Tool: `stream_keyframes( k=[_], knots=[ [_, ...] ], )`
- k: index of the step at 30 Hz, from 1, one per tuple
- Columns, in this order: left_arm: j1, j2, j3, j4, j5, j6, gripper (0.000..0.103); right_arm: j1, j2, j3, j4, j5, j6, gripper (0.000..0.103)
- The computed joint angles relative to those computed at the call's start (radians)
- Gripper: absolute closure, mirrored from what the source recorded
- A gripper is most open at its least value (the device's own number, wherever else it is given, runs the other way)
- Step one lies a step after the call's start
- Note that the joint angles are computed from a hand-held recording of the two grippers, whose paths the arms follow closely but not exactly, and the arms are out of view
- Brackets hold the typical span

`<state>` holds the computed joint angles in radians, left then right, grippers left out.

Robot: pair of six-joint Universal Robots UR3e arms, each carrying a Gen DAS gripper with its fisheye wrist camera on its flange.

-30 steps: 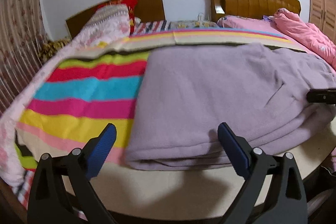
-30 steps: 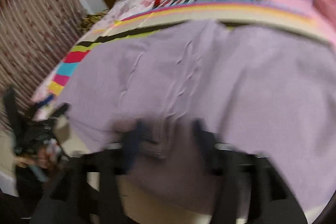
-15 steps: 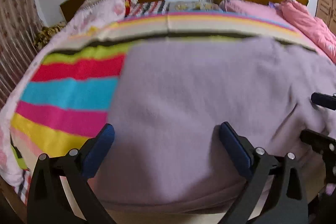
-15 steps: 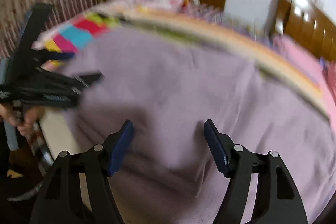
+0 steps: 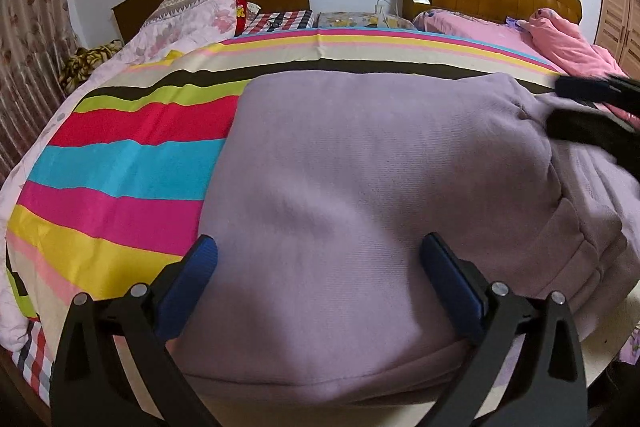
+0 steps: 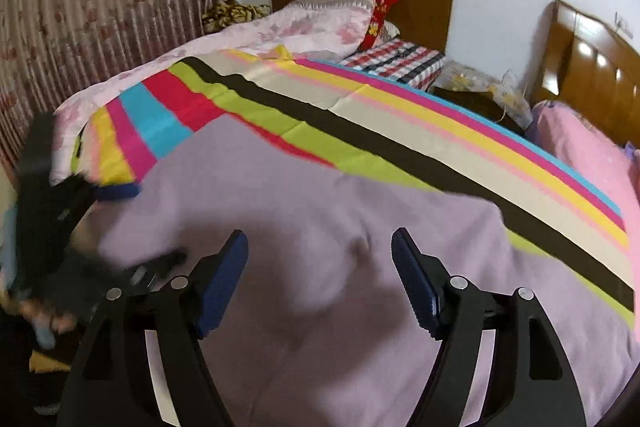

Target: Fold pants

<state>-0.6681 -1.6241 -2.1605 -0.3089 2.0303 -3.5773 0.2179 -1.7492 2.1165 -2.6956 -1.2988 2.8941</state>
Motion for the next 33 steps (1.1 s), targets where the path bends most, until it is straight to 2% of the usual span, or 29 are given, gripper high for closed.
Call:
stream_keyframes(
  k=[1, 3, 4, 6, 9, 11, 15, 16, 17, 18, 20, 21, 22, 23, 24, 26, 29, 30, 33],
  knots=[
    [0.000, -0.001, 0.002, -0.001, 0.000, 0.000, 0.001, 0.003, 0.087, -0.062, 0.014, 0.006, -0.002, 0.032],
    [0.000, -0.002, 0.002, 0.000, 0.001, 0.000, 0.001, 0.035, 0.205, -0.167, 0.099, -0.057, 0.003, 0.032],
    [0.000, -0.002, 0.001, 0.002, 0.001, 0.002, 0.001, 0.029, 0.225, -0.180, 0.119, -0.055, 0.003, 0.030],
    [0.002, -0.001, 0.000, 0.005, -0.001, 0.003, 0.001, -0.008, 0.208, -0.147, 0.096, -0.009, 0.016, 0.029],
    [-0.001, -0.005, 0.003, 0.005, 0.001, -0.001, 0.001, 0.022, 0.169, -0.121, 0.028, -0.092, 0.079, 0.029],
    [-0.002, -0.007, 0.005, 0.004, 0.002, -0.001, 0.001, 0.026, 0.145, -0.100, -0.004, -0.041, 0.050, 0.029],
    [-0.001, -0.006, 0.003, 0.005, 0.003, 0.000, 0.001, 0.099, 0.255, -0.183, 0.033, -0.117, 0.028, 0.028],
    [-0.004, -0.009, 0.006, 0.003, 0.006, -0.001, 0.001, 0.092, 0.273, -0.177, 0.016, -0.110, 0.036, 0.020],
    [-0.007, -0.010, 0.008, 0.001, 0.009, -0.005, 0.001, 0.061, 0.287, -0.176, 0.016, -0.069, 0.063, 0.017],
    [-0.009, -0.011, 0.010, -0.001, 0.011, -0.006, 0.001, 0.043, 0.286, -0.176, 0.027, -0.033, 0.083, 0.017],
    [-0.014, -0.005, 0.016, -0.019, 0.014, -0.010, 0.001, 0.030, 0.277, -0.162, 0.013, -0.025, 0.103, 0.017],
    [-0.019, 0.013, 0.040, -0.082, 0.014, -0.028, 0.002, 0.026, 0.268, -0.142, -0.009, -0.022, 0.106, 0.017],
    [-0.015, 0.047, 0.068, -0.153, -0.010, -0.043, 0.003, 0.028, 0.262, -0.124, -0.036, -0.029, 0.115, 0.017],
    [0.000, 0.083, 0.074, -0.168, -0.049, -0.040, 0.003, 0.031, 0.253, -0.106, -0.058, -0.039, 0.125, 0.017],
    [0.030, 0.148, 0.072, -0.131, -0.121, -0.018, 0.003, 0.033, 0.253, -0.102, -0.066, -0.044, 0.126, 0.017],
    [0.052, 0.173, 0.114, -0.108, -0.151, 0.006, 0.002, 0.038, 0.256, -0.106, -0.067, -0.050, 0.130, 0.016],
    [0.092, 0.043, 0.304, -0.157, -0.159, 0.093, 0.002, 0.025, 0.224, -0.070, -0.075, -0.045, 0.122, 0.016],
    [0.144, -0.042, 0.383, -0.195, -0.228, 0.136, 0.002, 0.023, 0.236, -0.079, -0.080, -0.047, 0.122, 0.016],
    [0.254, -0.183, 0.481, -0.264, -0.375, 0.105, 0.014, 0.014, 0.224, -0.058, -0.093, -0.044, 0.130, 0.016]
  ],
)
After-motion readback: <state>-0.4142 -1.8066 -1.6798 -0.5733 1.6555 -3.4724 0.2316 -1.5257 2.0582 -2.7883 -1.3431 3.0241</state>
